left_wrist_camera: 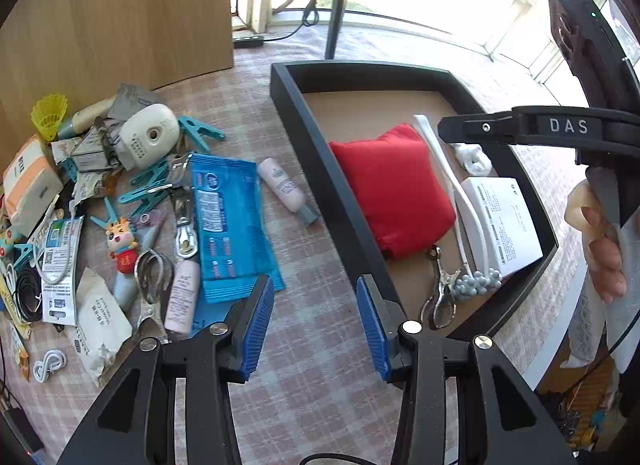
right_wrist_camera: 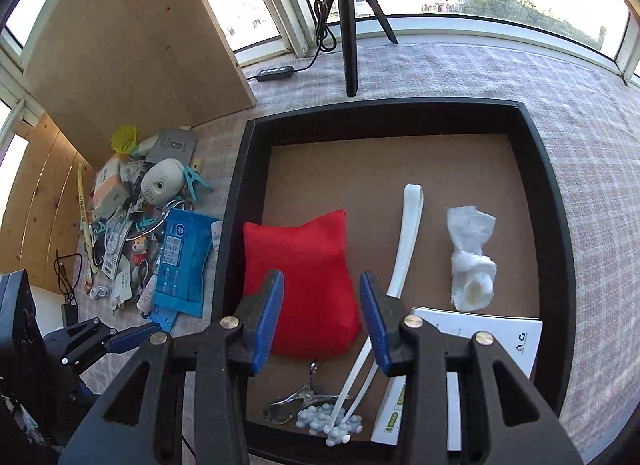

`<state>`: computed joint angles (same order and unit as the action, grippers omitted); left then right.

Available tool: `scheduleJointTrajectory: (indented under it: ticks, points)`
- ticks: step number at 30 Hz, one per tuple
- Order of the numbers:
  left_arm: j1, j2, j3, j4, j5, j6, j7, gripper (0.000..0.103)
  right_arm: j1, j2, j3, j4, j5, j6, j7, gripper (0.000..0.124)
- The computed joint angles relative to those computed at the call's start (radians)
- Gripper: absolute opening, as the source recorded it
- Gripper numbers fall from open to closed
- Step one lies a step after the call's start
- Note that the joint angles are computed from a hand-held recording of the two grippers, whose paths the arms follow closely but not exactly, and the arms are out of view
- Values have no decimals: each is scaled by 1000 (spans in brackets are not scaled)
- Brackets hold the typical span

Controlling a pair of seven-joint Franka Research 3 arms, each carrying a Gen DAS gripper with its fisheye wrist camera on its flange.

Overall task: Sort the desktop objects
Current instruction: 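Grasp the silver multitool with the left gripper while the right gripper grasps the blue wipe pack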

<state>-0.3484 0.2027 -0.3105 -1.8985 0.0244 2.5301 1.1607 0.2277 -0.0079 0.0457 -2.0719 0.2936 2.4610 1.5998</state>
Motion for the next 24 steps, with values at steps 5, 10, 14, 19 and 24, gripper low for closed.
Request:
scheduleJointTrajectory:
  ticks: [5,10,14,19,24]
  points:
    - [37,-40,37,-55,12,8,-45,41,41,72,31,92,-12,-35,-35,39]
    - [86,-36,51,-58,-38,20,-42,41,85,151,53,179,-7,-88,-53,39]
    - [103,-3,55,-21,-45,14,-37,41,116,209,62,222,-2,-112,-38,52]
    - [117,48,46,34,-69,4,-19,41,149,280,66,271,-5,-158,11,52]
    - [120,98,36,95,-80,-33,-2,44,180,318,66,294,-26,-156,60,52]
